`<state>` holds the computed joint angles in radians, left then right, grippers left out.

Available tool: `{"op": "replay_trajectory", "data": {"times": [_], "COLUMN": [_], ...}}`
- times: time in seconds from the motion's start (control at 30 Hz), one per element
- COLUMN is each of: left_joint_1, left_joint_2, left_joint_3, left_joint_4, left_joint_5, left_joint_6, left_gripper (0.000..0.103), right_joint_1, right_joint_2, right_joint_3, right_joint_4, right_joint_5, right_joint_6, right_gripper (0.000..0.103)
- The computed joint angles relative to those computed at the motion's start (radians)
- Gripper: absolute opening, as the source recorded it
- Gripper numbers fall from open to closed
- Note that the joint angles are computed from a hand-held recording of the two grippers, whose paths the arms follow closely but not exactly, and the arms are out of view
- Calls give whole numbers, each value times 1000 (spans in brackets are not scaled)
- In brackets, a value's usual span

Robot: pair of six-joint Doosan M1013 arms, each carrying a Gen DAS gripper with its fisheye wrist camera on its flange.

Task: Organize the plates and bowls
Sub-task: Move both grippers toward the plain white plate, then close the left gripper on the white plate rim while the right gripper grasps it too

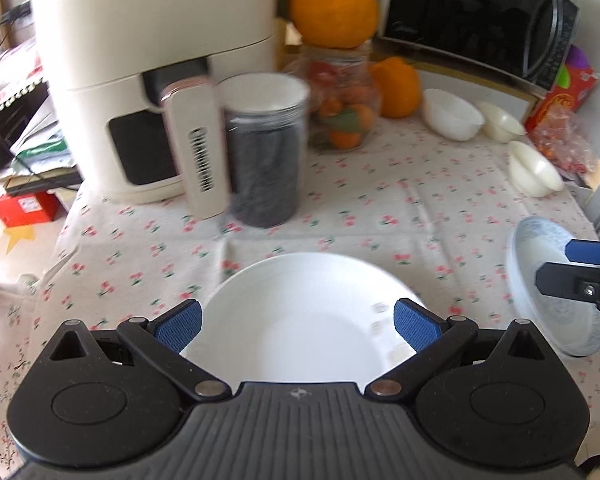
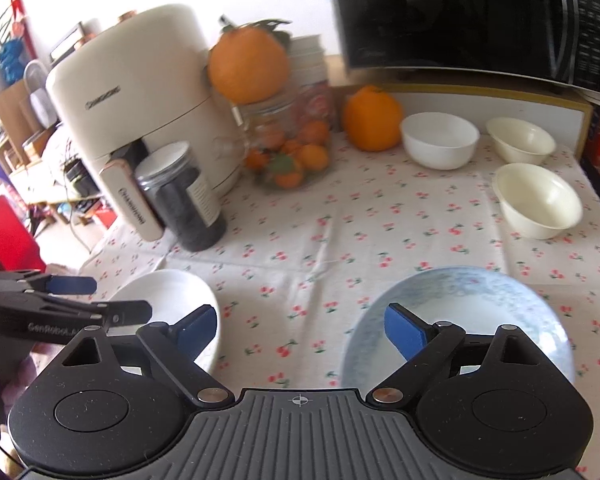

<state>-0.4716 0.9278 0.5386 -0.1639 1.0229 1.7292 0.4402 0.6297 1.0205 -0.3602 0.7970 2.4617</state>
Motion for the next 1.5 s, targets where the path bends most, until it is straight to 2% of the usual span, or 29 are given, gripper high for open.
{"op": "replay_trajectory", "data": {"times": [0.27,0.4,0.67,0.8,0.97,1.4,1.5], "left_joint_1": [30,41,57,57,54,55,54], "left_joint_2": [4,15,54,58,85,81,72], "left_joint_3": [11,-4,-74,-81,-131,-119,-100], "left_joint_4": [-37,-55,-84,-77,-52,-50,-60], "left_joint_5": [2,36,150,168,225,211,198], "left_joint_6": [47,60,7,9,3,13,36], "left_gripper": [102,98,81,71,57,54,48], "right_joint_1": [14,23,35,35,33,34,37], "right_joint_2": [37,56,94,110,122,141,142], "right_joint_3": [-38,-59,-103,-118,-128,-149,-150], "right_joint_4": [53,85,181,229,264,301,297], "right_joint_5": [-31,-37,-4,21,39,39,31], "right_joint_6": [-67,-126,-255,-275,-272,-280,-283], "right_gripper": [93,93,93,93,93,90,87]}}
